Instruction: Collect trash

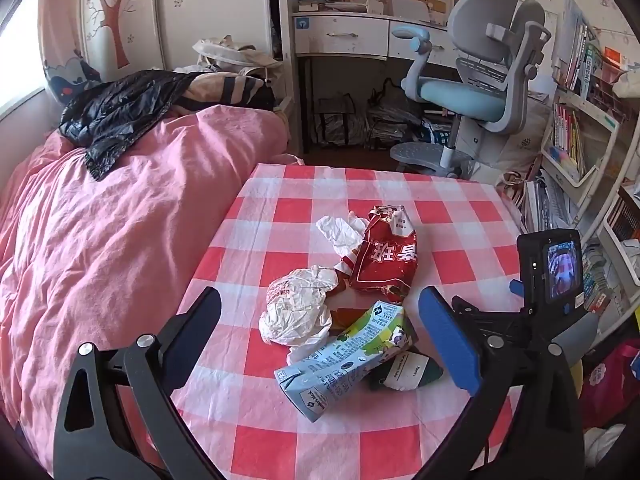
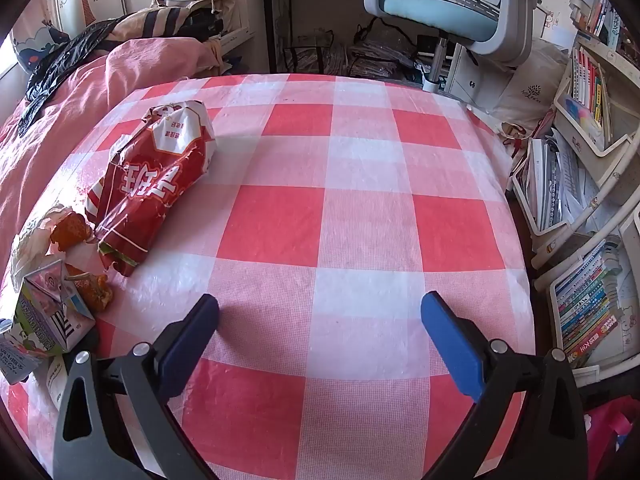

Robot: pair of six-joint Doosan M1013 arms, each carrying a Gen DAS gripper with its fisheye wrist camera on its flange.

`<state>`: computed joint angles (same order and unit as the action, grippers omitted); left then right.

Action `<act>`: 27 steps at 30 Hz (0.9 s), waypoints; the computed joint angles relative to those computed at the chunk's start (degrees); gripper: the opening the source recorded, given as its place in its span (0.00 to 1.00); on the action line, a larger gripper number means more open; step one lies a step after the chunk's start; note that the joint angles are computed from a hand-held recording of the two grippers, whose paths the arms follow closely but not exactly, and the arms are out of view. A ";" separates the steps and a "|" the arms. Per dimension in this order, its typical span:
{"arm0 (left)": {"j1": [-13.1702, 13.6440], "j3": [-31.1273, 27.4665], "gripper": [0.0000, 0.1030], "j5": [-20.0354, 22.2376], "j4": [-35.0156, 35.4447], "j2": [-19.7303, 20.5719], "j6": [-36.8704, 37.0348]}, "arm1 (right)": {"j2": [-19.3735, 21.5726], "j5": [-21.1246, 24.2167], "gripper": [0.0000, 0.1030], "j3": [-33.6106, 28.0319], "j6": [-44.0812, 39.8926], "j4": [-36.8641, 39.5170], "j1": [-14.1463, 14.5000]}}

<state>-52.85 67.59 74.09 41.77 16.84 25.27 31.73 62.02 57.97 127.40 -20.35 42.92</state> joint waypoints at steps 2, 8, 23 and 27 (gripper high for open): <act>0.03 0.12 0.93 -0.03 -0.03 -0.06 -0.05 | -0.01 -0.07 0.94 0.03 0.04 -0.06 0.01; 0.27 0.96 0.93 -0.74 -0.53 -0.08 -0.82 | -0.02 -0.01 0.94 -0.02 0.01 -0.03 0.00; -1.16 0.81 0.93 -1.29 4.25 -0.63 -2.33 | 0.02 -0.02 0.94 -0.01 0.02 -0.06 0.01; -1.89 1.19 0.93 -0.38 7.04 -0.91 -2.64 | 0.05 0.02 0.94 -0.06 0.00 -0.04 0.01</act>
<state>-54.74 68.78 73.71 48.80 15.93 22.63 31.78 62.04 57.91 127.40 -20.38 42.93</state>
